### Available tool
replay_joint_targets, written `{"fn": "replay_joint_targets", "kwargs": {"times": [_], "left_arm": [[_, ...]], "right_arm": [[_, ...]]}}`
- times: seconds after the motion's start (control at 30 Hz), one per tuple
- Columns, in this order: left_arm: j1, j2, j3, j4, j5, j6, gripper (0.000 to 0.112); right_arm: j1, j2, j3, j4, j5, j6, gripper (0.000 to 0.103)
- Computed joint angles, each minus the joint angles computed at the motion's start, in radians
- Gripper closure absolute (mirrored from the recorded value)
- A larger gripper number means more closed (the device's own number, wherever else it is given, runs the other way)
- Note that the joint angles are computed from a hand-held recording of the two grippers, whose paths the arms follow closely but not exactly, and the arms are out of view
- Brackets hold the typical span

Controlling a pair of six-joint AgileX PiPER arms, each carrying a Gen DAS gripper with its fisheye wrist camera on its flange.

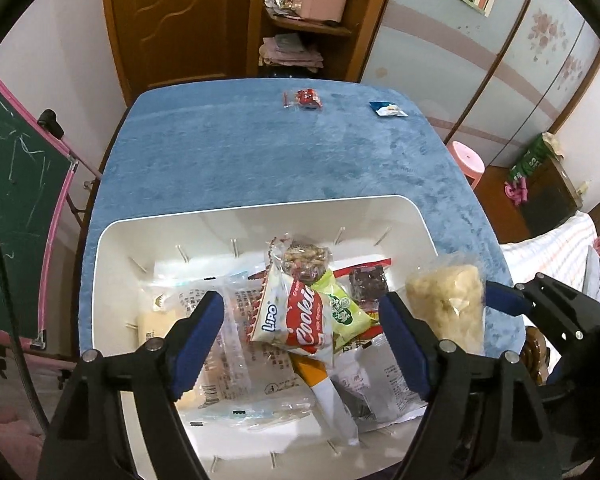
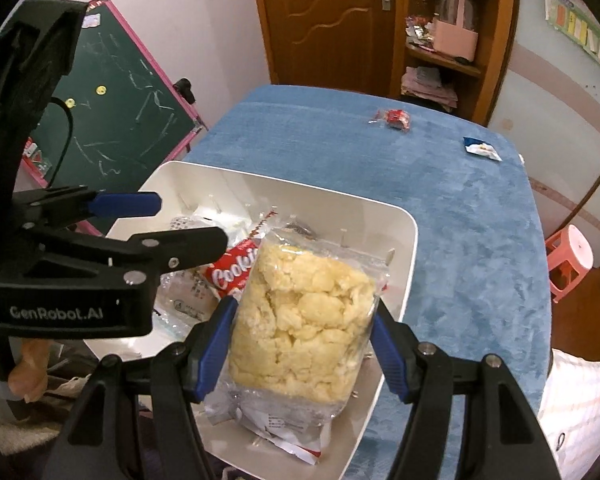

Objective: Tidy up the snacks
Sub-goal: 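Carry both held packs over the white tray and open both tools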

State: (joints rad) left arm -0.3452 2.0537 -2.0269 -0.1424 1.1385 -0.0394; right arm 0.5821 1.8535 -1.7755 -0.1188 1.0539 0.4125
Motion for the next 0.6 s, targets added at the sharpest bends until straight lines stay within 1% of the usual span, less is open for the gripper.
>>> {"fn": "replay_joint_targets", "kwargs": {"times": [0.1,0.43,0.6], "left_arm": [[0.0,-0.004,0.004,-0.001,-0.007,-0.005,0.033],[-0.003,0.0,-0.006,0.0,-0.003,-0.013,0.033],[-0.007,0.005,-0.02,0.001,0.006,-0.019,0.033]], "right_arm": [[-0.002,0.0,0.0,-0.003,0.003,0.002,0.037],[-0.023,-0.016,0.03,0.065,-0.04,-0.029,0.037],[-0.024,-0.032,0.047,0.066,-0.058,-0.019,0.037]]}}
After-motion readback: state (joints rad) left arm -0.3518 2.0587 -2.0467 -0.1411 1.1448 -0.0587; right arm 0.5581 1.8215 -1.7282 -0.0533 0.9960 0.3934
